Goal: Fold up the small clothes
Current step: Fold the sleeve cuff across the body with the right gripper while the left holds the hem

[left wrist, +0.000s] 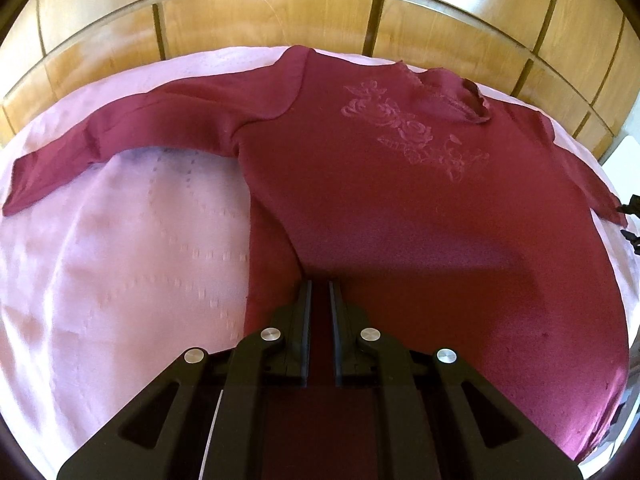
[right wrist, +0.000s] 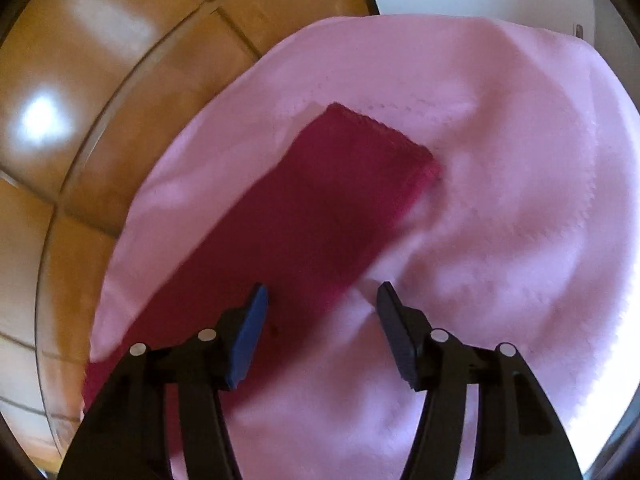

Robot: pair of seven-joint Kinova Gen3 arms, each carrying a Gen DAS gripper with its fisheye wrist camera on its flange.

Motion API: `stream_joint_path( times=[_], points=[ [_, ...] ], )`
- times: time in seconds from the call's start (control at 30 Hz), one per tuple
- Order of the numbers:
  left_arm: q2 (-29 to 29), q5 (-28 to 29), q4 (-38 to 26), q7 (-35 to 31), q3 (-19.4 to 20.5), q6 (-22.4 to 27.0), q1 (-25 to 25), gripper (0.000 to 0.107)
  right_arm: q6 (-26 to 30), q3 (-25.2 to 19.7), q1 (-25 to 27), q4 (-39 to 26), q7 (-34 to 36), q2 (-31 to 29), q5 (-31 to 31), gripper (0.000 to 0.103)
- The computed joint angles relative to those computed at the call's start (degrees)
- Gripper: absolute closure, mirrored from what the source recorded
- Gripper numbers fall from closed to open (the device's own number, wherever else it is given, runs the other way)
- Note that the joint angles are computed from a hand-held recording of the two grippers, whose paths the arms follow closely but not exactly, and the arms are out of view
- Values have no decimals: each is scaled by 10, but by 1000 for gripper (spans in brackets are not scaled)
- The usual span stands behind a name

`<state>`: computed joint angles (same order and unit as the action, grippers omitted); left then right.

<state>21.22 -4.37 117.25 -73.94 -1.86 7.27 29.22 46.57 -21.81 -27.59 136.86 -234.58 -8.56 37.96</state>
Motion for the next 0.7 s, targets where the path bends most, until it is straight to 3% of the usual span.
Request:
stream_joint_path(
  times=[0.03, 0.07, 0.17, 0.27, 0.37, 0.57, 0.7],
  points=[
    [0, 1, 1, 6, -8, -1, 8, 100, 18, 11, -6, -14, 23, 14, -10, 71],
    [0, 0, 1, 11, -16, -2, 16, 100, 41, 21, -12, -25, 47, 20, -19, 97],
    [0, -3, -3, 18, -19, 5, 20, 100, 106, 12, -16, -44, 111, 15, -52, 98],
    [0, 0, -3, 20, -7, 6, 6, 100, 106, 28, -32, -24, 108, 2, -100, 98],
    [-2, -7, -6, 21, -10, 12, 9, 100, 131, 3, -25, -50, 114, 31, -102, 98],
    [-25, 50, -15, -40, 113, 67, -121, 100, 215, -29, -65, -116, 70, 11, -73, 98],
    [-56, 78, 20, -81, 138, 45, -149, 100, 256, -54, -66, -199, 101, 24, -15, 98]
  ],
)
